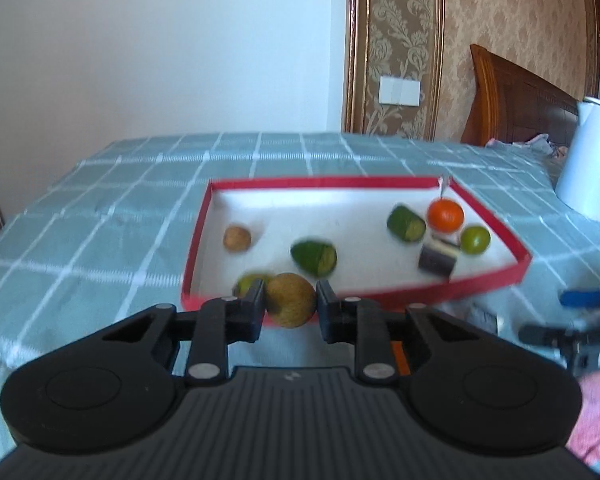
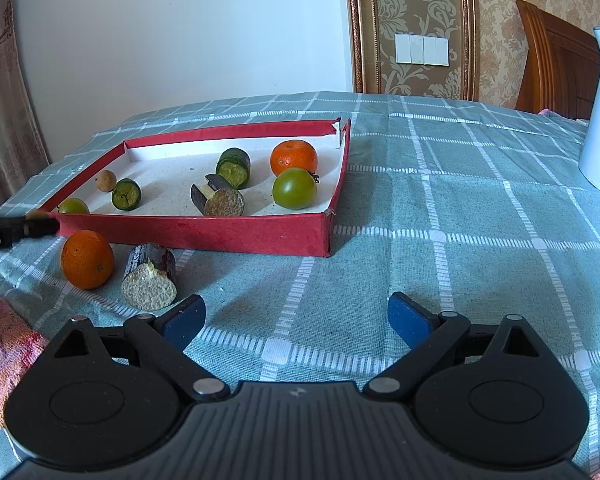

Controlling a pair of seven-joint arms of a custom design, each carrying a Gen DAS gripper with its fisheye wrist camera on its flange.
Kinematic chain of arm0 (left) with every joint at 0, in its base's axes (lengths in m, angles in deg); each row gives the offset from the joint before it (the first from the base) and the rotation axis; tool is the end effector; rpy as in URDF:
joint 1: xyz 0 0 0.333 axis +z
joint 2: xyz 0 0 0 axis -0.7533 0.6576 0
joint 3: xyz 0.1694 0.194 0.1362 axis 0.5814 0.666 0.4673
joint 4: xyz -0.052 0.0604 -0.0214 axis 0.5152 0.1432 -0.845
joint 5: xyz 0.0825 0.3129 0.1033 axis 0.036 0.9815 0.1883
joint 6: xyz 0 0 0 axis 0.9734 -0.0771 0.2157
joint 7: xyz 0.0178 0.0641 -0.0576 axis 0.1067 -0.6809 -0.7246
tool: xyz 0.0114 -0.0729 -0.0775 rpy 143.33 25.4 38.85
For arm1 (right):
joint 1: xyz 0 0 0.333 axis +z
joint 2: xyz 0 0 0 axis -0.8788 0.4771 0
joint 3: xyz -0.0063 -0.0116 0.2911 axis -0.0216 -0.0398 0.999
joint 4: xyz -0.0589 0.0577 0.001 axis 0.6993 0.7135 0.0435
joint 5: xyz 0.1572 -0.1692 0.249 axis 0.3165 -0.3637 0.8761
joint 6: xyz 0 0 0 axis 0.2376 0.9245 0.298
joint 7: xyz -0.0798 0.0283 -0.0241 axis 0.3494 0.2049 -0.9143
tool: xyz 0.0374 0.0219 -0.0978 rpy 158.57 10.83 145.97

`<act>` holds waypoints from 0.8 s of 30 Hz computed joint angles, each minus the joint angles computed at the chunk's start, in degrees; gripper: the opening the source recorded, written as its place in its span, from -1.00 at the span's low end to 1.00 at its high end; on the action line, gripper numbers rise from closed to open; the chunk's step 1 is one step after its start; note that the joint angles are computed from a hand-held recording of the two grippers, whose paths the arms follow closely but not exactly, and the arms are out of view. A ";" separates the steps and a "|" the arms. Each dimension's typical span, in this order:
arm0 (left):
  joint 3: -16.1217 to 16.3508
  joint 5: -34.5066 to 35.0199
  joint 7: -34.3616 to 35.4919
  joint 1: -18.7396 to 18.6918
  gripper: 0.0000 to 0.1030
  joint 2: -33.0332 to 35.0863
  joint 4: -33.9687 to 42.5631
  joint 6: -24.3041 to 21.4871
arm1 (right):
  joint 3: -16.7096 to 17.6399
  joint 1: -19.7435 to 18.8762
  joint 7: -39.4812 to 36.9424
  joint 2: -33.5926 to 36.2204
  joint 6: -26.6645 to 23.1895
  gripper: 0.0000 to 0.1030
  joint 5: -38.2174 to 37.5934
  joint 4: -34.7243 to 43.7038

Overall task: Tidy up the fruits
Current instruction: 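Carry the brown round fruit into the tray and open the left gripper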

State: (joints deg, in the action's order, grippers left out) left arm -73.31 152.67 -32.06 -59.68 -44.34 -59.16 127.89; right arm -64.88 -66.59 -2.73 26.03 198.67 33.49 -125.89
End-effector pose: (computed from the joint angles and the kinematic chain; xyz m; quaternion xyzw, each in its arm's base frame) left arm 0.5924 -0.1737 0.4579 -0.6404 0.5747 -0.3413 0.3783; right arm 0.6384 -0.0070 0.4133 -0.7448 0.4863 -0.2017 0.4101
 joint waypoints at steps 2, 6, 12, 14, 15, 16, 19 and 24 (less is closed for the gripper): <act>-0.36 -3.67 3.95 0.42 -0.53 2.38 3.57 -0.95 | -0.02 -0.01 -0.01 -0.02 0.01 0.91 -0.09 -0.03; 0.07 -13.36 12.91 0.62 -0.53 8.69 11.82 -2.29 | -0.02 0.00 0.06 -0.05 0.03 0.91 -0.30 -0.05; -0.87 -26.79 27.00 1.20 -0.53 17.56 23.25 -6.35 | -0.02 -0.10 0.17 -0.04 -0.36 0.94 -0.57 0.02; -0.36 -29.54 29.54 0.80 -0.53 19.54 25.97 -7.31 | -0.01 -0.07 0.19 -0.05 -0.35 0.94 -0.59 0.00; -0.14 -30.89 30.70 0.63 -0.53 20.35 27.08 -7.63 | -0.03 -0.08 0.20 -0.06 -0.38 0.95 -0.61 0.00; 0.38 -31.85 31.38 0.24 -0.53 20.93 27.85 -7.90 | -0.04 -0.09 0.21 -0.07 -0.39 0.95 -0.63 -0.01; 1.69 -34.93 33.45 -0.61 -0.53 22.09 29.44 -8.11 | -0.06 -0.04 0.26 -0.08 -0.33 0.96 -0.74 -0.03; 4.56 -38.89 35.18 -2.45 -0.52 21.92 28.77 -6.92 | -0.02 0.03 0.52 0.05 -0.29 0.97 -1.09 0.11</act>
